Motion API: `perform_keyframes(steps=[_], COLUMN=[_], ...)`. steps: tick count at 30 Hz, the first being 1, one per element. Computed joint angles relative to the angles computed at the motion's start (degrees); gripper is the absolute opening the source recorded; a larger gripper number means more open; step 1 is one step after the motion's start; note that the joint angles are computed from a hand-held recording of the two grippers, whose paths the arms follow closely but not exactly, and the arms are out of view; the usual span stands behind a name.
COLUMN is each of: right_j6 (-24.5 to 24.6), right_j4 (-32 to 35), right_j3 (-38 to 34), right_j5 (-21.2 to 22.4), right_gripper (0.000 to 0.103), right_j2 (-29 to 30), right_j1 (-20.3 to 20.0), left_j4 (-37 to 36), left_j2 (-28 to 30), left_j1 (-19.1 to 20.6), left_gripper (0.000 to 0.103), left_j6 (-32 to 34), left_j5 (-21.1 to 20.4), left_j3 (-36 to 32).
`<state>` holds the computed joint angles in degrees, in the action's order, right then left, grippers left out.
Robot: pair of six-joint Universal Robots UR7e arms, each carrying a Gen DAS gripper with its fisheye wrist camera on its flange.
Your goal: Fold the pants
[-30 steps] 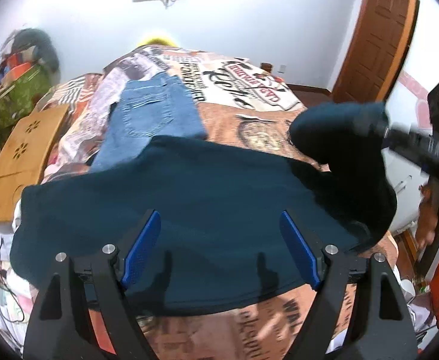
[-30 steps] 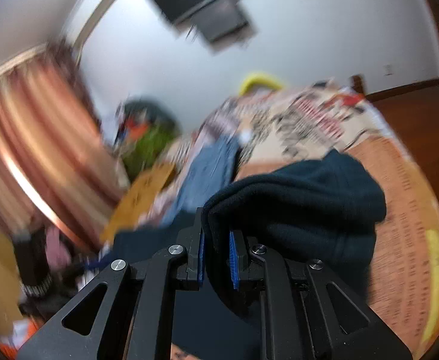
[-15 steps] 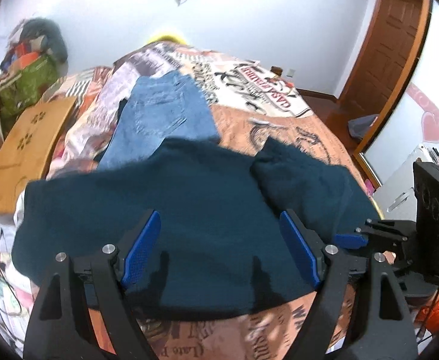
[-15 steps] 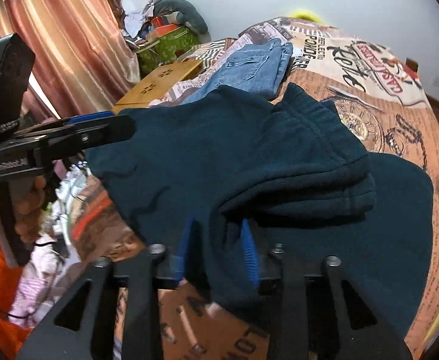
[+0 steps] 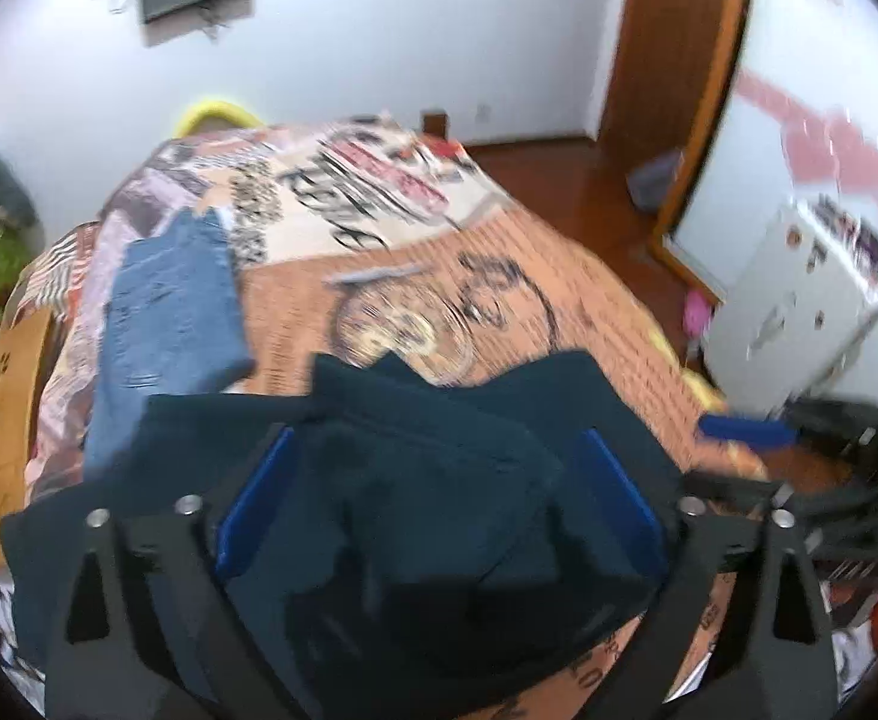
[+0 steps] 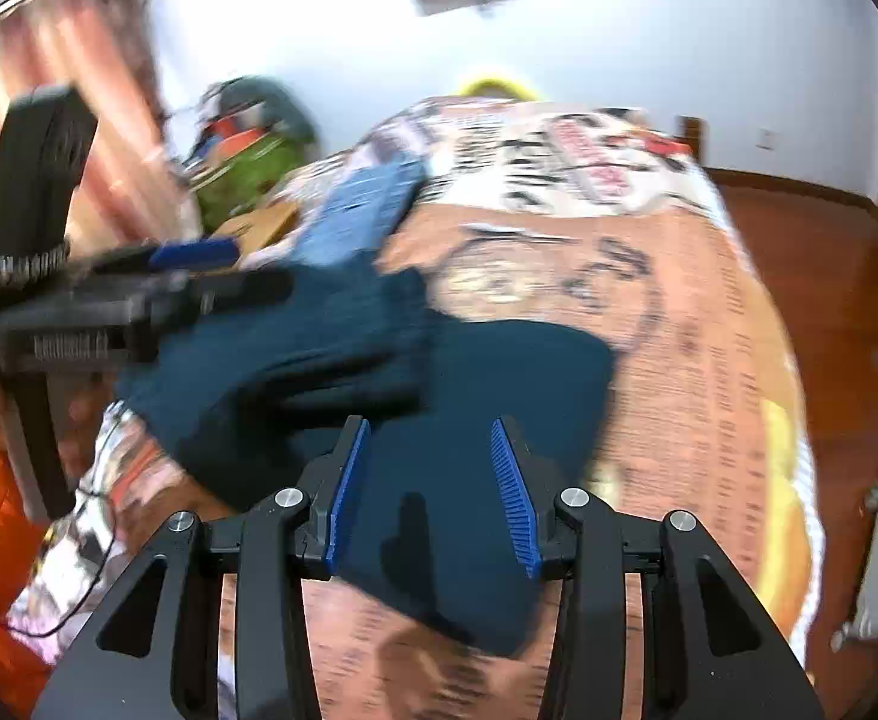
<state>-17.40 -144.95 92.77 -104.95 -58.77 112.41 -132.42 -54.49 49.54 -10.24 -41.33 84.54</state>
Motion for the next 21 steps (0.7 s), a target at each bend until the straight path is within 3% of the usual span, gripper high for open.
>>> perform_keyframes(steps=[4, 8, 16, 19, 21], right_j6=[2.9, 4.2, 3.2, 3.2, 3.2], right_j4=[-0.7, 0.2, 1.1, 1.2, 1.3], right_j3=[0.9, 1.2, 0.9, 0.4, 0.3], right_j5=[-0.7, 0.7, 3.5, 3.5, 3.4], right_gripper=[0.038, 0.039, 0.038, 0.038, 0.038], right_j2=[-1.1, -0.9, 0.0, 0.7, 0.9], right_j1=[-1.8, -2.6, -2.7, -2.3, -2.3], left_j4=[6.6, 10.9, 6.0, 8.0, 10.5], left_j2=[4.1, 4.6, -3.8, -8.2, -11.2], left_j1=[0.9, 1.9, 2.6, 2.4, 2.9], left_gripper=[0.096, 0.096, 0.096, 0.096, 0.096], left_j6=[-1.3, -3.5, -10.0, -15.8, -20.2], left_j5=[1.9, 4.5, 10.7, 14.4, 14.3], left_j3=[-2.1, -1.4, 5.6, 9.4, 11.4])
